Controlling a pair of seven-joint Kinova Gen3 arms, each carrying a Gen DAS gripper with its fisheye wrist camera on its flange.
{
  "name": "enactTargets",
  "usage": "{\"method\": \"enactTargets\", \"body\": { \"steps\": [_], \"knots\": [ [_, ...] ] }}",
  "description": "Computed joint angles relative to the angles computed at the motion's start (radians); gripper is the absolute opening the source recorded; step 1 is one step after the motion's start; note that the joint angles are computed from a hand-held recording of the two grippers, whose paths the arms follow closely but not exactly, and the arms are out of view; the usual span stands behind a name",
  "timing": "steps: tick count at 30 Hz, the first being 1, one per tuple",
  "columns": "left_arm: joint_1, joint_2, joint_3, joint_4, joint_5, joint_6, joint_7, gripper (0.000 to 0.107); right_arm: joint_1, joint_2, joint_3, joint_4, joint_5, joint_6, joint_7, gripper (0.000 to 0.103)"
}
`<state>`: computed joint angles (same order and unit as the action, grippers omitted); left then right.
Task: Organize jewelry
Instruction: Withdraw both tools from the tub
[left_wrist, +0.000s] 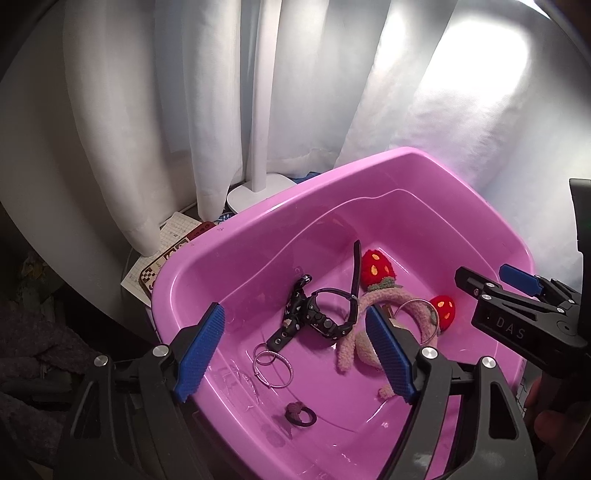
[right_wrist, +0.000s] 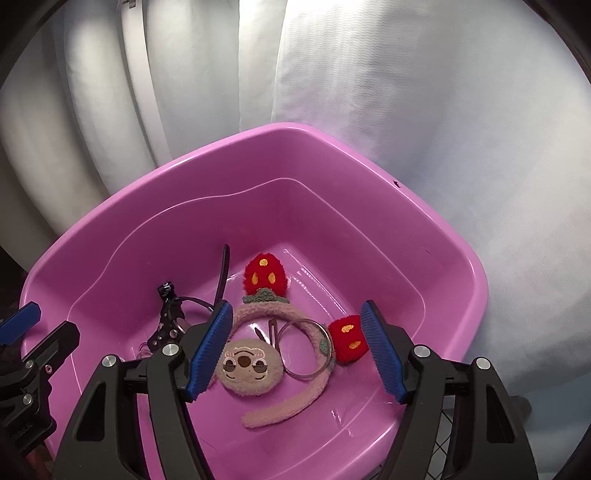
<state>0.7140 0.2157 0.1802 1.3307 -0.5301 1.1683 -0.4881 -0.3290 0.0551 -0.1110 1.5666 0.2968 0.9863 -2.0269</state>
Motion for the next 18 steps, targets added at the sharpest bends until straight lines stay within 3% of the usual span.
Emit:
{"method": "enactTargets", "body": {
  "steps": [18],
  "knots": [
    [0.015, -0.037, 0.022, 0.027, -0.028, 0.009, 0.039, 0.078, -0.007, -0.048, -0.024, 0.006, 0.024, 0.014, -0.033, 0.069]
  ]
}}
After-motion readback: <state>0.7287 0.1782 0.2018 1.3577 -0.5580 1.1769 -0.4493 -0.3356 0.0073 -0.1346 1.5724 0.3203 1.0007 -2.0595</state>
